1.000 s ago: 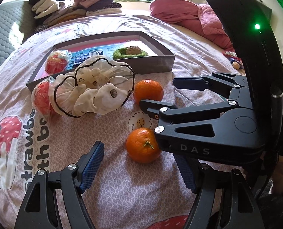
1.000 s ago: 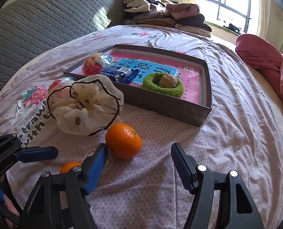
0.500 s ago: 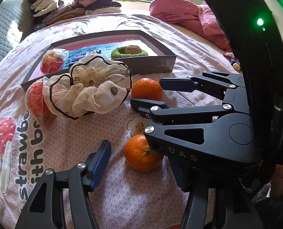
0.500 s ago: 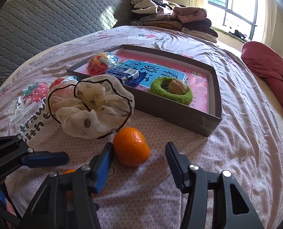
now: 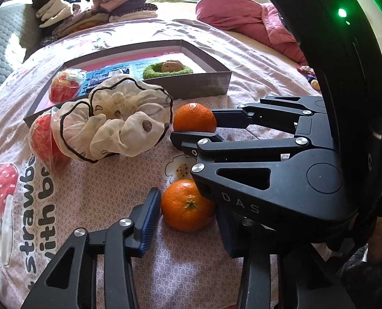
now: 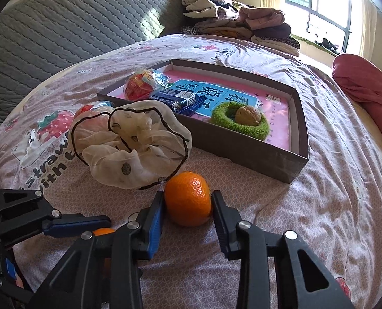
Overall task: Organize objects
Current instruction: 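Close the right tool on an orange while the left tool closes on the other orange, then lift both oranges and carry them toward the tray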
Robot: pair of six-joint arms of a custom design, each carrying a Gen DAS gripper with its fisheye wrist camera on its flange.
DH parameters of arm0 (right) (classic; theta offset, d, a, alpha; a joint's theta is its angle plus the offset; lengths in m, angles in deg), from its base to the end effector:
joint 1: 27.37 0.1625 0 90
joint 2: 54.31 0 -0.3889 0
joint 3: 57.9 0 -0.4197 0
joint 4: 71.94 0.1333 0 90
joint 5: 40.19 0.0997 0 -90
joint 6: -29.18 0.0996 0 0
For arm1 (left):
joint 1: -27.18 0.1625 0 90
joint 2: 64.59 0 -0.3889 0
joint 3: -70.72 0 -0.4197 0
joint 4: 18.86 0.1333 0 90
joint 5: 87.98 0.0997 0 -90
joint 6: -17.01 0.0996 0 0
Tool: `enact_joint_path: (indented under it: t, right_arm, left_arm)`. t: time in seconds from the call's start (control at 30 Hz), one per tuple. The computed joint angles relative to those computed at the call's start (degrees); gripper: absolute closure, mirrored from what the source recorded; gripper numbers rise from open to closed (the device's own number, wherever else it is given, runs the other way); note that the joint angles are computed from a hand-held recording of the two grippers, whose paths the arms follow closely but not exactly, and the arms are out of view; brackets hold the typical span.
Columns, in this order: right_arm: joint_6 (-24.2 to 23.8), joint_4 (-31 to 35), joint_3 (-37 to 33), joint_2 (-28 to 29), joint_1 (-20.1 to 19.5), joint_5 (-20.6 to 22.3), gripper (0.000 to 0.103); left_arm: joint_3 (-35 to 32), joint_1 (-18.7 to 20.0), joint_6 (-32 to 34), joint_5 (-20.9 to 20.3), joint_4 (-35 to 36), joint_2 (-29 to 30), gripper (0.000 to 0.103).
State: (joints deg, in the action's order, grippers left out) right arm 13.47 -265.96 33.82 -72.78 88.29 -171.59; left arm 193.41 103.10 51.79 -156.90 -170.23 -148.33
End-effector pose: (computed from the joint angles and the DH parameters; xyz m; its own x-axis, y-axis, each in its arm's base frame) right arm 0.3265 -0.5240 -0.1294 -0.6912 -0.2288 0.6855 -0.5809 0.7402 -0.3386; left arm 0.0433 -0.5226 0.2374 -0.6425 0.5886 -0.4906 0.7200 0.6829 -0.1236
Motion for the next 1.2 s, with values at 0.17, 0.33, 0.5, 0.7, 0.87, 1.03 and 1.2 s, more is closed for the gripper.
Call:
enact_joint_path:
  t: [0.17, 0.33, 0.5, 0.7, 0.87, 1.03, 1.2]
  right_arm:
    - [0.87, -0.24, 1.06, -0.79, -0.15, 0.67, 0.067]
    - [0.92, -1.46, 2.26, -1.62, -0.06, 1.05, 0.068]
    - [0.64, -1.82, 3.21, -2.26, -0.02, 1.47, 0.068]
    - [0.45, -2.81, 3.83, -2.72, 0.17, 1.75, 0.068]
    - [0.52, -4.27, 4.60, -3.33, 0.18, 2.23, 0.068]
    - [0.39, -7.03, 5.59, -4.07, 0.33, 3.67, 0.068]
    - [-0.14, -11.14, 5.74, -3.87, 0.67, 4.15, 0.068]
  left_arm:
    - [-0.01, 0.05, 0.06, -0.12, 0.26, -0.19, 0.063]
    - [0.05, 0.22, -0.36, -0.58, 0.80, -0.88, 0.063]
    - [0.24, 0.16, -0.66, -0.76, 0.86, -2.03, 0.063]
    - [-0.07, 0.12, -1.32, -0.95, 0.99, -2.86, 0.063]
    - [-0.17, -0.14, -1.55, -1.27, 0.76, -3.91, 0.063]
    - [-0.51, -0.38, -1.94, -1.62, -0.15, -4.65, 0.063]
    - [-0.46, -0.41, -2.02, -1.82, -0.68, -5.09, 0.063]
